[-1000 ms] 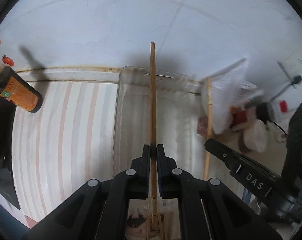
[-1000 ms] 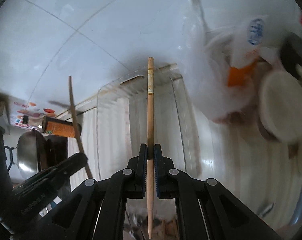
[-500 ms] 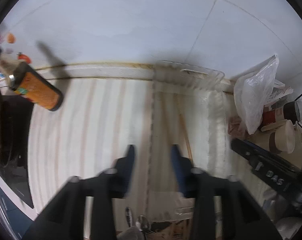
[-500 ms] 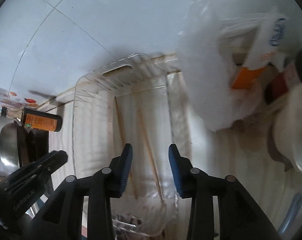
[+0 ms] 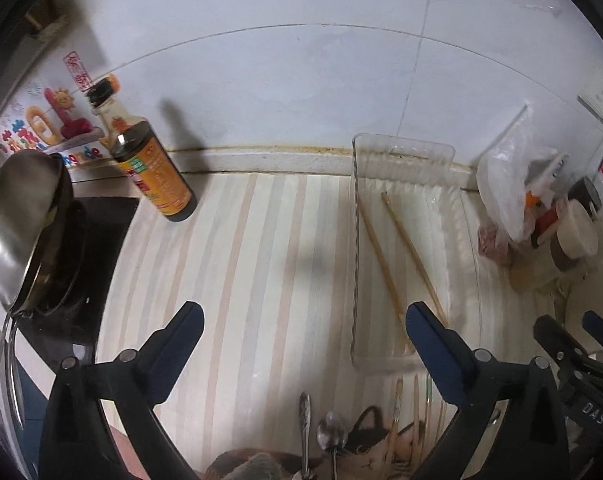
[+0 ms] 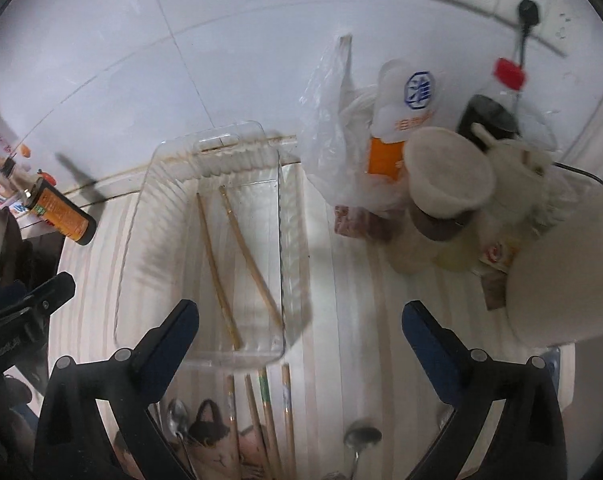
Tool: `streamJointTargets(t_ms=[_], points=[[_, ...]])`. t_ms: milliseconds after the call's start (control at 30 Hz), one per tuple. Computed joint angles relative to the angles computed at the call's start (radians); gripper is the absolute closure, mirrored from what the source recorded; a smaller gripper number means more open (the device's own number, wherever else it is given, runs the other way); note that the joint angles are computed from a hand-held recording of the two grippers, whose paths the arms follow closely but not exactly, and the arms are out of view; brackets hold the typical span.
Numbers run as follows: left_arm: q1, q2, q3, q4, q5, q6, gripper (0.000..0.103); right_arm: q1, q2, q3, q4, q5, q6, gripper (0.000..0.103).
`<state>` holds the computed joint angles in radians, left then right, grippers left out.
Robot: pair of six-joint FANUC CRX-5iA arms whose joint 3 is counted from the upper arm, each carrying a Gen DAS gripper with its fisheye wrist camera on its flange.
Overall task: Organize utensils
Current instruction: 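Open both tools to drop the chopsticks into the basket, then grasp a green-banded chopstick with the right tool while the left tool grasps a blue-banded one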
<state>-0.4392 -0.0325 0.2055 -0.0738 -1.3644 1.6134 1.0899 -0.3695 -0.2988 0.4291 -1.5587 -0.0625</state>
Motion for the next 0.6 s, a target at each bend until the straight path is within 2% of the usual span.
streamJointTargets(t_ms=[167,233,267,367,500,600], points=[[-0.032,-0.083,-0.093,-0.039,-0.012,-0.016,0.000,0.166,-0.086,-0.061,-0.020,-0.046,-0.190,0.003],[-0.037,-0.107,-0.145,-0.041,-0.028,-0.019,0.000,0.208,-0.123,-0.098,-0.071,-0.030,-0.258,0.021],[-0.037,-0.114,-0.167,-0.043,-0.037,-0.021,0.000,0.218,-0.134,-0.113,-0.102,-0.017,-0.276,0.035],[-0.047,-0.122,-0.228,-0.052,-0.063,-0.015,0.000,0.220,-0.171,-0.181,-0.184,0.074,-0.311,0.053],[-0.076,-0.124,-0.291,-0.081,-0.066,0.003,0.000,0.199,-0.182,-0.255,-0.271,0.204,-0.308,0.062],[-0.100,-0.120,-0.314,-0.106,-0.065,0.016,0.000,0.178,-0.157,-0.270,-0.311,0.257,-0.276,0.067]])
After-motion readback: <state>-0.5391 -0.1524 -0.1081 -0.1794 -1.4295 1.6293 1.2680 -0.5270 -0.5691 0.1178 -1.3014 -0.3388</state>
